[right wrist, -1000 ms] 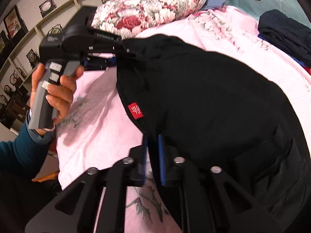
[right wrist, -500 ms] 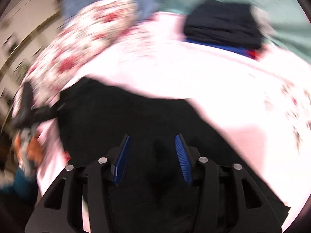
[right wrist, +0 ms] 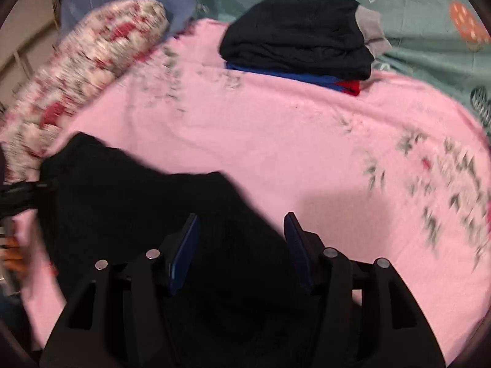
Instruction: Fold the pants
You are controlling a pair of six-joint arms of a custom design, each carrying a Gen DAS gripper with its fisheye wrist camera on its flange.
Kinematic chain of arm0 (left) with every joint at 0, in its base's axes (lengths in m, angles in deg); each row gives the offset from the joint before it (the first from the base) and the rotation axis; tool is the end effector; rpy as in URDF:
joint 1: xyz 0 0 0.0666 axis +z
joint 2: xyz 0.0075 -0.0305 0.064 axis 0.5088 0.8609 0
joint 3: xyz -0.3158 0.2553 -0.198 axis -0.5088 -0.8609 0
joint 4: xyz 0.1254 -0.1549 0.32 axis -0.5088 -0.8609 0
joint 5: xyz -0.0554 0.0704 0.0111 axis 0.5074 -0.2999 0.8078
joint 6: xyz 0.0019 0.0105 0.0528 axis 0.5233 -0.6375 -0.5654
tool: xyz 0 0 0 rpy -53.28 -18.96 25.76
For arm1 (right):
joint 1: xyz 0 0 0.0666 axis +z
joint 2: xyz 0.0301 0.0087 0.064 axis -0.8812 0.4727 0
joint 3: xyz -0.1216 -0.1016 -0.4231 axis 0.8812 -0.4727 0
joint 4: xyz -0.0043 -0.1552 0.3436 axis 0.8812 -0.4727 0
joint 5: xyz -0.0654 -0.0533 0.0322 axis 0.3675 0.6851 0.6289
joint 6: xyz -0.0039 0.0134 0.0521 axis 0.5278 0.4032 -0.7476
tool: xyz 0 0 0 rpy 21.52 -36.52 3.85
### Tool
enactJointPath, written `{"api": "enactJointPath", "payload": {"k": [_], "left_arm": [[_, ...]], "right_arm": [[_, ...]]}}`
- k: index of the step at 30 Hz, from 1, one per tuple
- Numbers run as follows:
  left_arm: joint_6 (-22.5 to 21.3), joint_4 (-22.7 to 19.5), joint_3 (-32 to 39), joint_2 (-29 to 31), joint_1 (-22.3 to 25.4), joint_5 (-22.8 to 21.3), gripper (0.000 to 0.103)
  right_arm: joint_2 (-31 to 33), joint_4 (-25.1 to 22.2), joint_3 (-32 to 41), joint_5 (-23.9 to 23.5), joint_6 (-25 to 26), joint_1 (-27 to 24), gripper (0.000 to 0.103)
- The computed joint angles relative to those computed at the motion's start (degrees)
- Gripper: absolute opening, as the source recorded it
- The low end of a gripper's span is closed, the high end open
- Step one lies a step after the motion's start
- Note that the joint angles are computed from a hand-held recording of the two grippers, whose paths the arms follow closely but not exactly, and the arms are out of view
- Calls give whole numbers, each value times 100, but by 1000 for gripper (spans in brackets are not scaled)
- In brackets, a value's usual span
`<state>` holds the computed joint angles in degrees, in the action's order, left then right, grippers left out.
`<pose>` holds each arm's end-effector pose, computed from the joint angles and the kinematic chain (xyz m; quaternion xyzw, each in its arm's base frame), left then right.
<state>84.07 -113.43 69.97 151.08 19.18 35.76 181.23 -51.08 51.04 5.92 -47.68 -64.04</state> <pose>0.6749 -0.1486 0.2798 -0.0854 0.9260 -0.2629 0.2570 0.5963 -0.0177 0.3483 0.0116 0.9431 0.0835 0.3216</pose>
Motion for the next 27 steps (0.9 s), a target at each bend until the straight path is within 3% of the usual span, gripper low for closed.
{"api": "enactJointPath", "payload": {"k": [2,7,9,13,16,18,23,27], "left_arm": [[-63,-40,22,-7,-52,-184,29],[-96,-168,92,-3,-113,-414,26],[-98,-197,102,-6,-106,-417,23],[-281,-183,79,-119,-179,-651,20],[-577,-50,58,-297,-325,-978,18],[-834,109,28,-454,-483,-1222,16],[-1817,524,-35,-848,-1135,-1589,16],[-2797,559,93,-938,-1884,-1495,15]], "right_arm": [[-379,272,-543,-938,-163,-167,60],[-599,646,-1215,-2416,-625,-167,64],[-429,372,-1165,-2213,-632,9,64],[-515,486,-1218,-2205,-694,-24,64],[-863,855,-1475,-2227,-901,-300,66],[-1118,1143,-1721,-2011,-1042,-575,75],[-1514,1650,-2278,-2048,-1377,-1392,78],[-1647,2071,-2664,-2266,-1661,-2044,78]]}}
